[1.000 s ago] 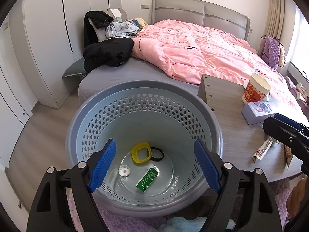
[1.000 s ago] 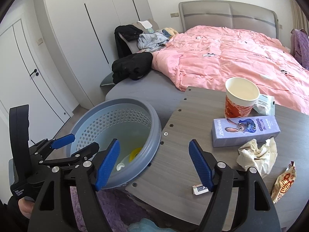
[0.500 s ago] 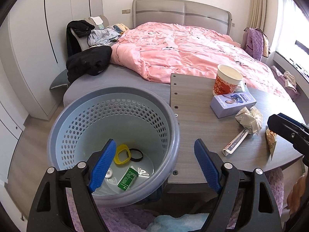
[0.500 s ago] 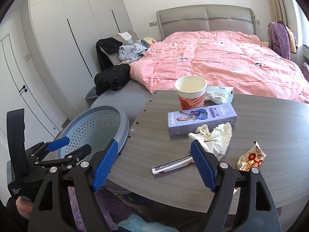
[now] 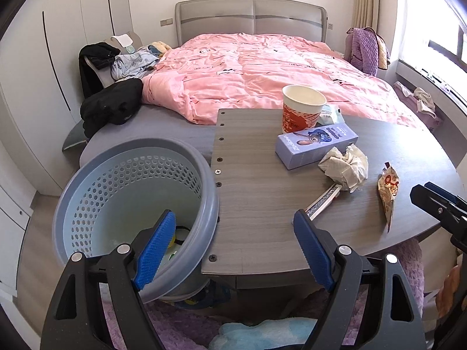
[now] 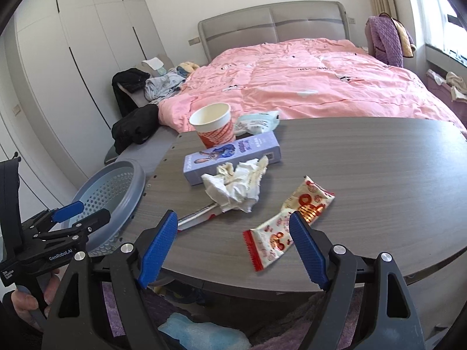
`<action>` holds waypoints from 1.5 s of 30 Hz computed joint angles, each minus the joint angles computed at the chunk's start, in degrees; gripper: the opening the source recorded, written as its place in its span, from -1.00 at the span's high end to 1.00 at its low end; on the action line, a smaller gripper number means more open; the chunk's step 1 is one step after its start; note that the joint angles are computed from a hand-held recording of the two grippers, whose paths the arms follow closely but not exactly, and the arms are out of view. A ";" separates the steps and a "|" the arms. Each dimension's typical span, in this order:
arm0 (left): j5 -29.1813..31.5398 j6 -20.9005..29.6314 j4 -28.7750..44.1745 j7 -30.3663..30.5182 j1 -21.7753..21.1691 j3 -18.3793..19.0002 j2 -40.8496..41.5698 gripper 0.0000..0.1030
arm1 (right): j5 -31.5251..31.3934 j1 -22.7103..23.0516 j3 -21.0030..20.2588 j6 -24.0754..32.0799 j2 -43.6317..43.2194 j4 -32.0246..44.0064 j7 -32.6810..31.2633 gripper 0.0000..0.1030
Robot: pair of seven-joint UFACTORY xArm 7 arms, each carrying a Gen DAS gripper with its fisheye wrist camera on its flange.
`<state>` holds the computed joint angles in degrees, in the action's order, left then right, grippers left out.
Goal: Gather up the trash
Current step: 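Grasp the red-white snack wrapper with the right tool while the left tool grasps the blue-white strip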
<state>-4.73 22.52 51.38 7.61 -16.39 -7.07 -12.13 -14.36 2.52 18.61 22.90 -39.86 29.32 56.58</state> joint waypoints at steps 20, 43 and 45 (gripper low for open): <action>4.46 0.03 6.65 -3.75 -2.30 -2.61 7.83 -0.54 | -4.45 -4.96 1.23 2.75 7.84 1.91 5.87 -0.52; 0.01 1.55 7.62 0.50 -2.90 -2.41 10.09 -0.54 | -12.55 -0.04 -3.86 8.53 12.34 3.75 8.34 0.28; -0.52 1.84 7.56 1.27 -3.02 -2.45 10.06 -0.54 | -12.22 -0.17 -3.92 7.59 12.14 3.43 7.81 0.38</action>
